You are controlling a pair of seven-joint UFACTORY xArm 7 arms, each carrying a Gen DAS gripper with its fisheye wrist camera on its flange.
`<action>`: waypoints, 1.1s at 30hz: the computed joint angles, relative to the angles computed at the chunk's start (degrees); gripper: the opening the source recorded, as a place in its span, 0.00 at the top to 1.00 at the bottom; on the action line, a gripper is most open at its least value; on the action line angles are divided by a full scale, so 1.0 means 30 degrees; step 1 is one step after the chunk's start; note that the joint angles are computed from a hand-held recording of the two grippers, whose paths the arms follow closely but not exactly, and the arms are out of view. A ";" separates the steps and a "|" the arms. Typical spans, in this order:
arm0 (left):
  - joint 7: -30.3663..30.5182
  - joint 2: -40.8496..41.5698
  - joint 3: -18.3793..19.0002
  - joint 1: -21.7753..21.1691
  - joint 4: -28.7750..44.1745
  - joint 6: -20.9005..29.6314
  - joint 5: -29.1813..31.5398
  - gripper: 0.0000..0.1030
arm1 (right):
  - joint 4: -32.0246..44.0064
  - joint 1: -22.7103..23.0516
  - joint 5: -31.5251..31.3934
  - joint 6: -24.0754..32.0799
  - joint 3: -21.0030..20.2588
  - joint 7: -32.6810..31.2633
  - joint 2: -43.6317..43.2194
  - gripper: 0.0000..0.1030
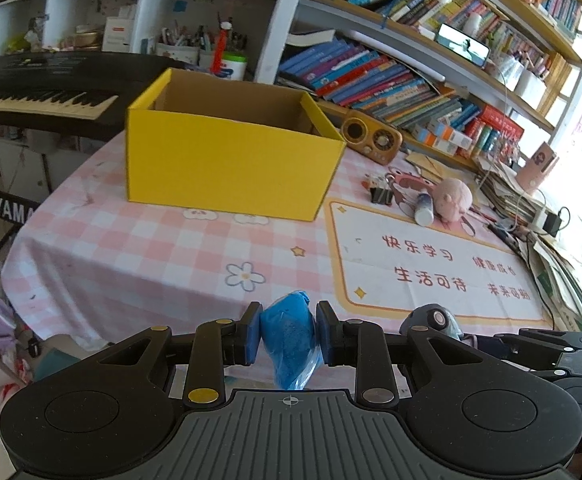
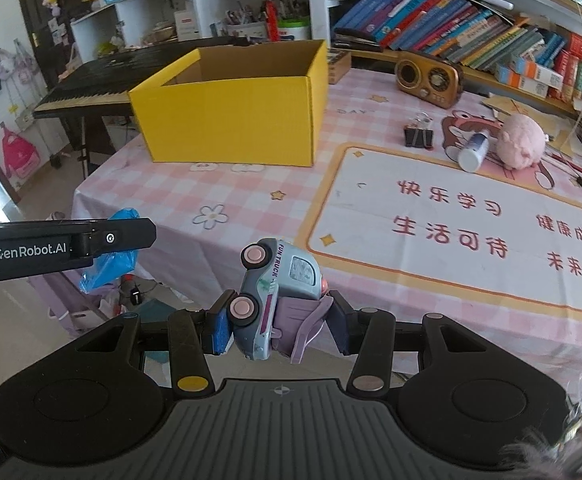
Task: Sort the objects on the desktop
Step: 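Carry the toy car and blue item over the yellow box with both tools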
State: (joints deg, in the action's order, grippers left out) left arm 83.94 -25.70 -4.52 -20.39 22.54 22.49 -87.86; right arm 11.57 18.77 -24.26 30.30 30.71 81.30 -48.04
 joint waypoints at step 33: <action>0.0413 0.0721 0.0633 0.1286 0.0706 0.0109 -0.0113 0.74 | 0.2040 -0.2890 -0.2354 -0.3093 0.0549 -0.0598 0.3655 0.56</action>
